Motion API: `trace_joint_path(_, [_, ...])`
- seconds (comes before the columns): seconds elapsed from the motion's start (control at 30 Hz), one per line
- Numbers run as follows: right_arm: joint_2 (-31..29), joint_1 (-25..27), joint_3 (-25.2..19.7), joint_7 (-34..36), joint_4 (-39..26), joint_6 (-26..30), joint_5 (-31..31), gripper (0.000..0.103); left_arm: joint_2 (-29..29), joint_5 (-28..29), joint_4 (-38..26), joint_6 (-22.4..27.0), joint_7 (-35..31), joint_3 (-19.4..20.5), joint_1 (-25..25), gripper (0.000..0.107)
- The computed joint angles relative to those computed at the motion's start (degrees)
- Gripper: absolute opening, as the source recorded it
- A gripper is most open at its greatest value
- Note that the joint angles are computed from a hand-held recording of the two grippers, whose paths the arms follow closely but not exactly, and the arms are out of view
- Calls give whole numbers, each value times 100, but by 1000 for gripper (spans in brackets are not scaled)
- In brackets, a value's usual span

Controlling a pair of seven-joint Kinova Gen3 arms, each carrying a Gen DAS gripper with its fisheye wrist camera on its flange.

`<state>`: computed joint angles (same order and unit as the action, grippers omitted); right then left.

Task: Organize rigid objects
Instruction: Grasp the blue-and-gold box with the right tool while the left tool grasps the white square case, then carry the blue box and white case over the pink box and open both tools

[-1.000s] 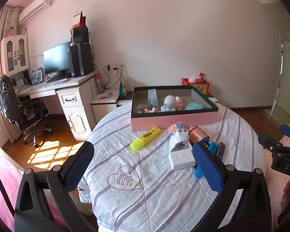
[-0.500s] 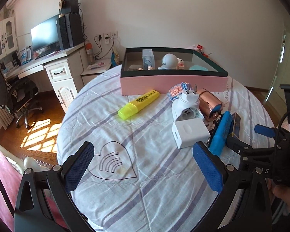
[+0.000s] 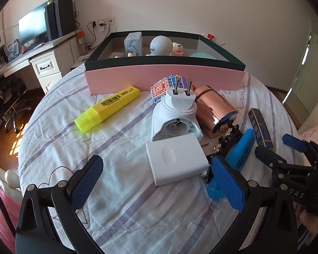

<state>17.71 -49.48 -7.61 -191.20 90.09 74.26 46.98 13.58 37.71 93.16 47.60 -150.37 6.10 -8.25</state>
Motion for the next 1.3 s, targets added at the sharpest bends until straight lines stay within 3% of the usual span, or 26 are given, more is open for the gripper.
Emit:
trace_joint_path(0.1, [-77,52,-2,-23,97,-153,24,92,177,-332,-249,140,390,-9,163,101])
trace_joint_path(0.23, [-181,182,-13,42,200,-375,43,92,157,-147,-175,113,128,94,47,65])
trace_joint_path(0.33, [-159,313,-9,292,123,-442,-12,85,83,-19,-53,35,-72,101,-11,65])
trace_joint_path(0.4, [-107,378,20,512,7,-398,-77,72,95,77,-68,122,-108,75,-71,65])
trace_joint_path(0.47, [-95,453,43,735,-38,-477,-111,47,103,134,-105,236,-138,30,-147,65])
trace_joint_path(0.53, [-64,484,62,953,-87,-531,-125,38,84,280,-79,303,-284,8,-263,65])
trace_joint_path(0.57, [-75,484,72,998,-69,-601,-98,24,68,322,-70,328,-321,-14,-300,65])
trace_joint_path(0.6, [-83,461,80,1008,-47,-634,-61,21,50,392,-58,354,-377,-33,-349,65])
trace_joint_path(0.77, [-339,265,46,266,391,-999,322,21,-114,790,3,460,-633,-144,-561,65])
trace_joint_path(0.87, [-440,38,-80,-277,485,-926,772,21,-337,1129,123,449,-873,-234,-659,65])
trace_joint_path(1.03, [-369,-546,-322,-601,80,-146,1723,21,-811,1935,352,726,-1514,-526,-830,65])
trace_joint_path(1.3, [160,-1502,-255,246,-1105,1101,2724,21,-1580,3022,819,1017,-2311,-1261,-844,65])
